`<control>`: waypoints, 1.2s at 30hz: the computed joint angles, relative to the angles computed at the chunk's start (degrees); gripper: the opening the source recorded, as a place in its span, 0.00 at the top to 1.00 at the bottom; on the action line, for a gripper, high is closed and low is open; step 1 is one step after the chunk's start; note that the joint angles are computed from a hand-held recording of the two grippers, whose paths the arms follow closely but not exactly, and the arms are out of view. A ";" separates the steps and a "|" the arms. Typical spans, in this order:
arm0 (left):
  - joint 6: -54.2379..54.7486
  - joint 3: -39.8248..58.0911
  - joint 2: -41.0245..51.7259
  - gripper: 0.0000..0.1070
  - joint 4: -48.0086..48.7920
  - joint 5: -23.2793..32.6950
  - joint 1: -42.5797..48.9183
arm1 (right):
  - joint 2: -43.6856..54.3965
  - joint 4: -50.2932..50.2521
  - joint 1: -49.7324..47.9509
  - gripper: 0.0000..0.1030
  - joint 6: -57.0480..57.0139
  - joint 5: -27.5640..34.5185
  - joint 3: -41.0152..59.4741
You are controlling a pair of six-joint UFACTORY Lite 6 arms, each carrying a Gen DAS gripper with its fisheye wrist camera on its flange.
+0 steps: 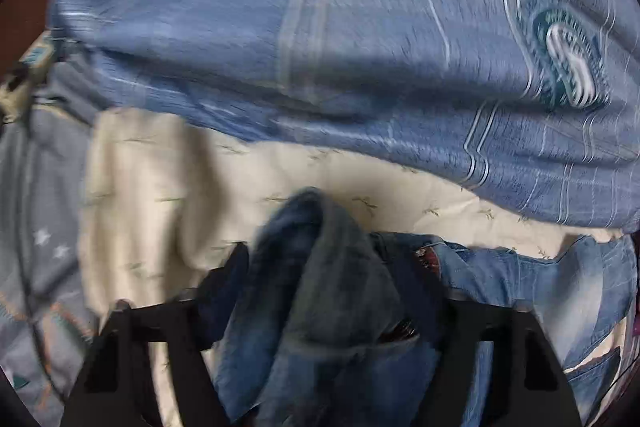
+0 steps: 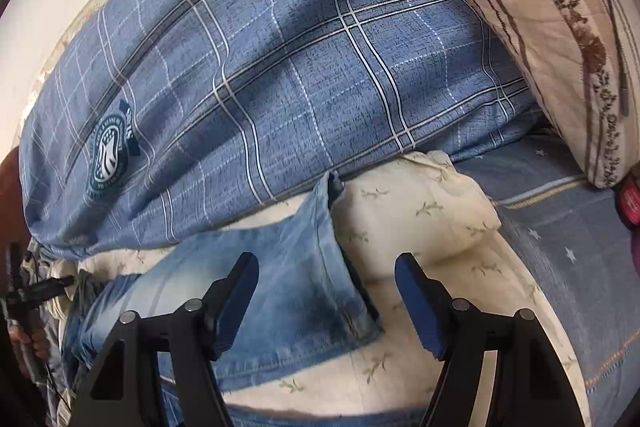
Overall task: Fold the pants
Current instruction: 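Grasp the jeans waistband with the left gripper while the right gripper grasps a leg hem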
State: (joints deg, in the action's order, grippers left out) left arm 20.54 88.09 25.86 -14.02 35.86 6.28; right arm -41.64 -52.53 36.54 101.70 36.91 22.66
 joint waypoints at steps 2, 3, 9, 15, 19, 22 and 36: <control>-3.08 3.74 4.73 0.51 2.35 1.67 -1.41 | 0.45 -0.30 -3.58 0.28 -1.85 -2.99 0.37; -3.23 4.79 6.24 0.51 1.94 2.05 -1.64 | 1.22 -0.11 -5.53 0.28 -3.19 -4.47 0.94; -4.90 3.85 8.24 0.71 4.62 -1.29 -4.04 | 11.53 3.71 -17.96 0.26 -12.57 -15.95 6.30; -2.04 1.63 6.77 0.82 0.90 -2.93 -5.16 | 31.40 1.96 -23.12 0.24 -13.20 -21.61 16.67; 2.53 -1.36 2.85 0.84 -4.61 -3.47 -4.52 | 40.83 -7.63 -21.08 0.50 -7.57 -20.05 22.19; 9.49 -2.84 -0.35 0.86 -12.31 -1.27 -1.51 | 40.98 -7.53 -17.76 0.75 -7.15 -16.63 22.69; 37.31 -14.15 -23.00 0.86 -41.83 25.12 25.36 | -6.08 -9.88 6.34 0.81 2.97 14.77 5.93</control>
